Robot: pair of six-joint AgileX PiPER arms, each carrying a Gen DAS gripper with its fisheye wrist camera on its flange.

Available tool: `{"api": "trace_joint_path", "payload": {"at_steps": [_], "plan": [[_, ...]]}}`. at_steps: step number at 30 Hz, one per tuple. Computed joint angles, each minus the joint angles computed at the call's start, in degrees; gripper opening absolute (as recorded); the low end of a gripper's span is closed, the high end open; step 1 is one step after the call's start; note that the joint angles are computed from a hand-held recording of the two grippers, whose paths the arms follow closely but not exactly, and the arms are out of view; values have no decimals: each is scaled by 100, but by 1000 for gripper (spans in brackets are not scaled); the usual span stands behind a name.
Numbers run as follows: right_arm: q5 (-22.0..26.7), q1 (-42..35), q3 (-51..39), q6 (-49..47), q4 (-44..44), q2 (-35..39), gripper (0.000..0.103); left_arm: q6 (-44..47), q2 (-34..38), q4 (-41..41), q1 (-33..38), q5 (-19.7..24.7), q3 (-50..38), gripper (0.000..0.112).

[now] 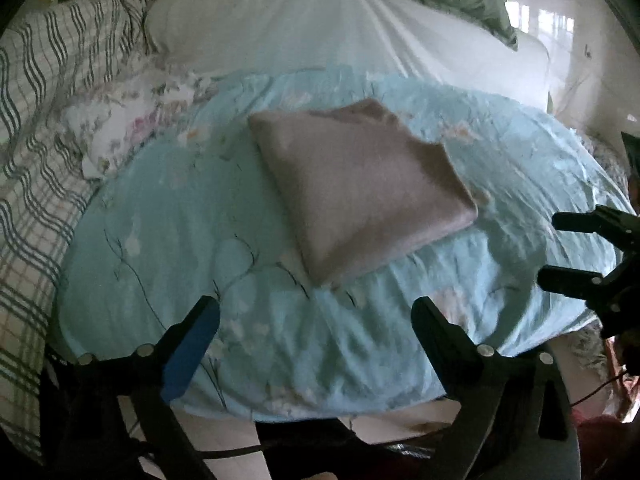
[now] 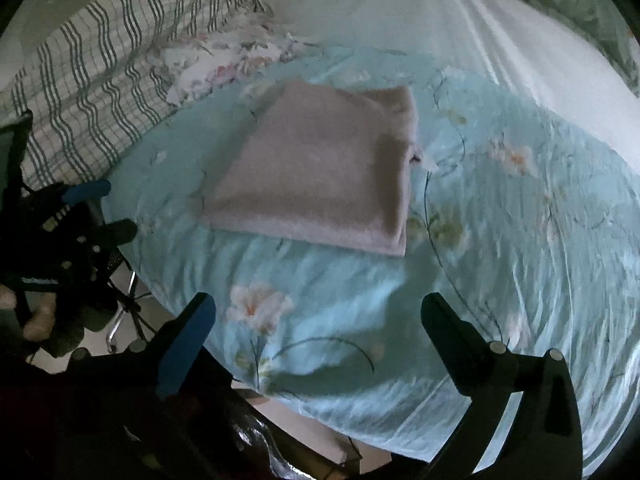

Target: Fold small clothes

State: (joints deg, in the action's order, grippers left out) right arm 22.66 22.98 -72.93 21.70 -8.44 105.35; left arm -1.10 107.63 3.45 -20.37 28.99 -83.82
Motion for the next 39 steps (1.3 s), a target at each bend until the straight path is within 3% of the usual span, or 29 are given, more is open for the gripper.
{"api": "trace_joint_path", "payload": {"at_steps": [12,16,24,32,39], "plan": [[192,-215,-822,-591,674,888,102,-1163,1092,1534,-223,804,-1316,98],[416,-357,-1142,-1220,1348,1139,102,-1058,1272,1400,-208,975,-1627,98],[455,-415,-1466,-1215,1227,1267,102,-1026,1547,1404,-262,1282,-2136,98],[939,-474,-2094,-1080,1079,1564,102,-894,1740,1252,-188,1449,-2569,98],[964,-388,-2307,-1137,1021,1646,102,-766,1905,1108,-141,1595,-2908,98]]}}
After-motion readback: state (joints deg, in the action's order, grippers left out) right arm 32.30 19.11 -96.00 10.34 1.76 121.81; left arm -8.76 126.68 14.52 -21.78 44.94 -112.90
